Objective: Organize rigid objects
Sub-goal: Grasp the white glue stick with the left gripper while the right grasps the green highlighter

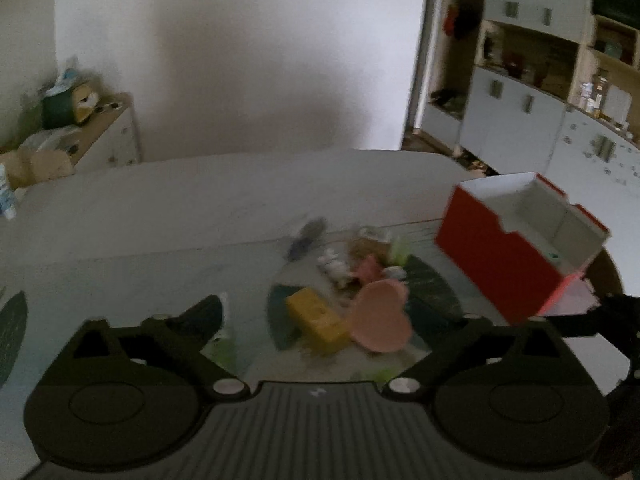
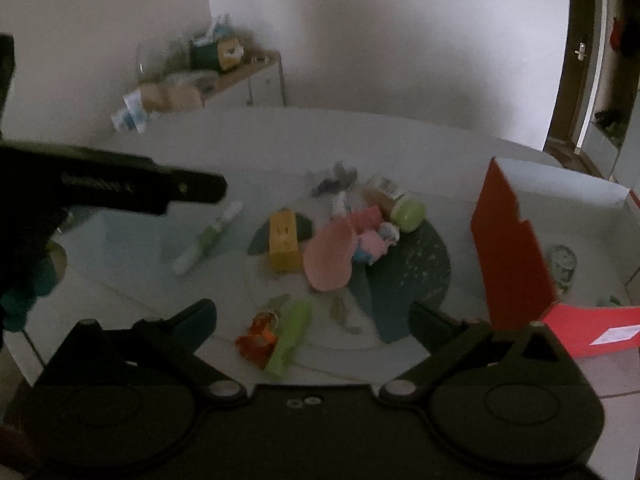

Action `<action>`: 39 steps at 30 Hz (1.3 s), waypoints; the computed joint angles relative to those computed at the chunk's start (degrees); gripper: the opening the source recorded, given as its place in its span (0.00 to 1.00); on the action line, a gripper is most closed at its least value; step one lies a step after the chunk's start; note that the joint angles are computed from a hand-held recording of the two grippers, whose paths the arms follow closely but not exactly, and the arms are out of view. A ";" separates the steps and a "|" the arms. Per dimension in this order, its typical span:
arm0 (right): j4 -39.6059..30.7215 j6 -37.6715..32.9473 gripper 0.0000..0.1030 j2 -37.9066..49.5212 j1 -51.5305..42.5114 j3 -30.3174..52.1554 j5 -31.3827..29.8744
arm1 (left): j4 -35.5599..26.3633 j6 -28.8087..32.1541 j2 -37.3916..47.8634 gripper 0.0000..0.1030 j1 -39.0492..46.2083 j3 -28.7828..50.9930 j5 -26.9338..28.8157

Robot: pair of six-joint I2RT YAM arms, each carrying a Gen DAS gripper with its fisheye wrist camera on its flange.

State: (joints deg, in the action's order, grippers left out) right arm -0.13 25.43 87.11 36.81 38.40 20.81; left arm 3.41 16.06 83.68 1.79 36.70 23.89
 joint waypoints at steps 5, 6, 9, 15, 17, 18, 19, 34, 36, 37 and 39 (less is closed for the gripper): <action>1.39 0.60 0.94 8.39 -0.19 4.07 0.27 | 3.80 1.37 7.45 0.99 2.31 1.35 -0.87; 1.53 0.60 0.93 9.98 -0.30 5.02 0.39 | 4.92 1.54 9.01 0.99 2.63 1.52 -1.44; 1.46 1.26 0.88 14.35 -0.94 7.69 0.69 | 6.47 1.85 13.55 0.99 3.44 3.07 -3.16; 0.49 1.69 0.75 20.62 -2.55 11.81 -0.75 | 10.92 0.40 22.68 0.99 4.21 6.87 -5.06; -0.13 1.96 0.72 22.26 -3.04 13.07 -0.94 | 12.98 0.55 25.34 0.99 3.62 7.94 -6.86; -0.59 2.01 0.69 23.15 -3.30 13.82 -1.06 | 13.12 0.67 26.55 0.99 3.42 8.76 -7.40; -0.79 2.04 0.68 23.77 -3.48 14.28 -1.23 | 13.59 0.47 27.58 0.99 3.19 9.26 -8.09; -1.84 1.26 0.33 27.04 -4.58 16.54 -2.86 | 14.75 -0.75 36.41 0.83 2.24 15.62 -10.46; -1.75 0.97 0.29 27.24 -4.56 16.79 -2.79 | 14.01 -0.53 36.97 0.67 1.90 16.32 -11.10; -1.67 0.81 0.28 27.33 -4.56 16.86 -2.75 | 14.91 -0.35 36.83 0.65 1.71 15.80 -11.47; -1.68 0.39 0.24 27.36 -4.63 17.00 -3.00 | 15.25 0.28 36.73 0.54 1.63 15.56 -10.74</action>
State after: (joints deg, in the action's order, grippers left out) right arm -1.81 25.82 114.46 32.18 55.40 17.81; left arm 18.66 16.34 120.41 3.43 52.26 13.15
